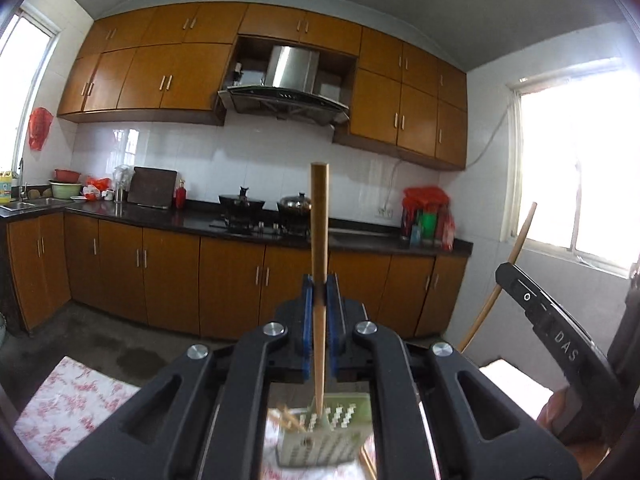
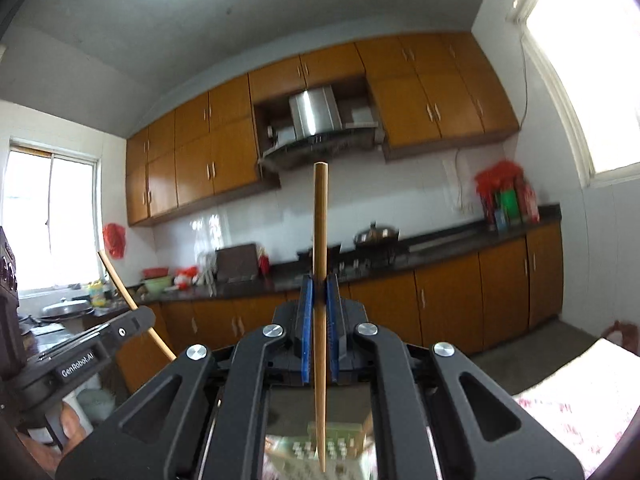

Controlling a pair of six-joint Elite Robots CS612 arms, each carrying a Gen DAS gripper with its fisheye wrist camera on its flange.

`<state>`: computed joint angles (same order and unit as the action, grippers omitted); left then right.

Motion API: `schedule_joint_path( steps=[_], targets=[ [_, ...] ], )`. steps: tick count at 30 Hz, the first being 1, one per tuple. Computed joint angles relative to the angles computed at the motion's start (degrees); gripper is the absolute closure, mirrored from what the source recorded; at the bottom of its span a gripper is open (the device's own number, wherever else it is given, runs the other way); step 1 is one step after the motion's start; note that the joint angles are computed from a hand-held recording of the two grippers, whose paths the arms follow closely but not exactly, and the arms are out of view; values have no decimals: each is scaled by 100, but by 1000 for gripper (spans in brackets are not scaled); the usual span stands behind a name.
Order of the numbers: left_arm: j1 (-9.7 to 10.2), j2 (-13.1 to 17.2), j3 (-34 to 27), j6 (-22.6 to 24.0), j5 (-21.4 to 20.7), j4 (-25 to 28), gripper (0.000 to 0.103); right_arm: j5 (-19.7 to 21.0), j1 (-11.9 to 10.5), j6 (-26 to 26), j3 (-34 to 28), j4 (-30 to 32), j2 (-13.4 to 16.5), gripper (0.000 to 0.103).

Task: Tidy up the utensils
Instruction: 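Drop the chopsticks into the green holder by opening both tools, then lower both tools to the cloth and close each on a chopstick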

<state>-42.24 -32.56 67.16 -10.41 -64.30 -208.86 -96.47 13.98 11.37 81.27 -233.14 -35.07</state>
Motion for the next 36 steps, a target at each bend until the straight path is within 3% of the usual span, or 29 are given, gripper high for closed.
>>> schedule_joint_path(
  steps=[4, 7, 10, 16, 18, 20, 26, 30, 33, 36],
  targets=[
    [43, 383, -576, 41, 117, 179, 95, -324, 40, -56, -517, 132, 345, 95],
    [95, 549, -784, -188, -45, 436, 95, -401, 42, 7, -680, 418, 480, 95],
    [135, 698, -966, -352, -154, 653, 95, -393, 40, 104, -690, 712, 523, 95],
    [171, 722, -939, -534, -186, 850, 94, -281, 28, 117, -455, 981, 412, 93],
    [169, 681, -875, -551, -178, 838, 89, -316, 37, 137, -367, 971, 352, 72],
    [158, 637, -797, -527, -98, 778, 82, -339, 28, 176, -249, 915, 277, 66],
    [103, 348, -272, -553, 140, 591, 76, -405, 6, 201, 258, 881, -40, 61],
    [57, 0, 395, -713, 380, 656, 71, -503, -35, 278, 757, 985, -278, 57],
    [30, -252, 999, -970, 474, 800, 62, -505, -87, 465, 1172, 1415, -412, 55],
    [52, -365, 1487, -1316, 343, 1134, 62, -289, -154, 669, 1377, 2198, -414, 56]
  ],
)
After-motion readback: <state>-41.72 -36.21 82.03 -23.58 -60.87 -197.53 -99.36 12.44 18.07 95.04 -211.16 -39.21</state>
